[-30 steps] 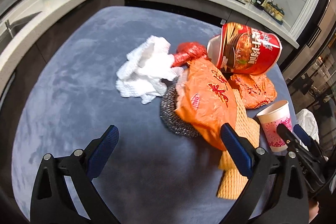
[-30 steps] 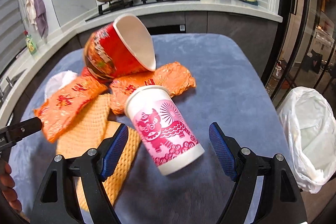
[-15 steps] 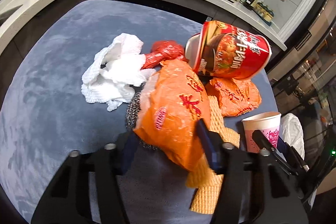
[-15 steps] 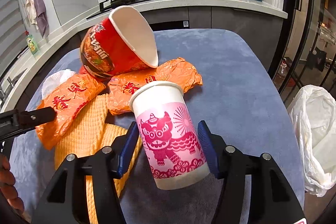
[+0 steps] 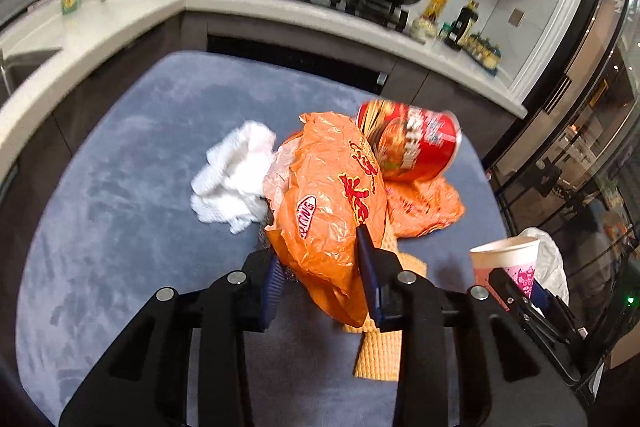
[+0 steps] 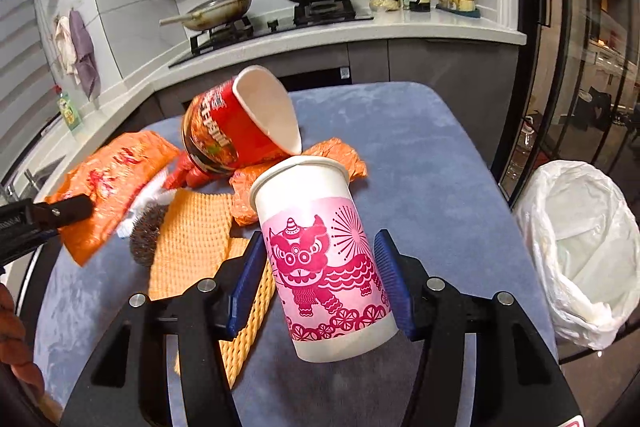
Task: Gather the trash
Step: 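Carry the paper cup and orange snack bag over the trash bin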
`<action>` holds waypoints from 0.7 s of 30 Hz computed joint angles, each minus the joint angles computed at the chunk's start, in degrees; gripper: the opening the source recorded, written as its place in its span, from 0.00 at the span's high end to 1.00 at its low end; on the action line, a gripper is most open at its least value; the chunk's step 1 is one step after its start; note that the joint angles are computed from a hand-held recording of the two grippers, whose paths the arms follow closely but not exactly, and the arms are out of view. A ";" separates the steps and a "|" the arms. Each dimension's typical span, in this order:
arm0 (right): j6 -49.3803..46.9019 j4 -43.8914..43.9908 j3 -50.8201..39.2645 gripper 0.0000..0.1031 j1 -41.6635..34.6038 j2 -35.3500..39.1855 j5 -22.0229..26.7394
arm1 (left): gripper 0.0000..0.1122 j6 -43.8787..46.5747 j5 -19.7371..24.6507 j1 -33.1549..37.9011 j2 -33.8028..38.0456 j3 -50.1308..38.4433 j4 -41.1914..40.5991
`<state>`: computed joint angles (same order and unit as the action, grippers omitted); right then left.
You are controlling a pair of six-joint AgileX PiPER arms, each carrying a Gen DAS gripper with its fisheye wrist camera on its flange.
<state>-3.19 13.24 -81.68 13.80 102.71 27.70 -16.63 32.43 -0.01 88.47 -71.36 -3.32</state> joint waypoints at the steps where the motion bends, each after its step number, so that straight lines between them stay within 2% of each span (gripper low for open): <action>1: -0.23 0.64 0.68 0.48 -0.41 -1.14 -0.07 | 0.71 -0.78 0.12 -0.40 -0.99 0.11 1.12; 7: -1.63 3.17 5.22 0.48 -3.03 -8.69 -1.26 | 0.71 -1.70 1.02 -3.97 -6.85 0.24 2.46; 12: -5.87 7.80 7.44 0.48 -7.09 -13.98 -0.77 | 0.71 -4.82 1.29 -10.88 -9.23 -0.84 6.28; 21: -13.51 14.04 10.73 0.48 -19.50 -21.06 0.00 | 0.71 -12.63 2.65 -26.33 -4.49 -8.14 15.05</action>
<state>-16.70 27.28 -70.95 -5.70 81.65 27.69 -29.27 35.08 -26.34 83.98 -79.50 11.72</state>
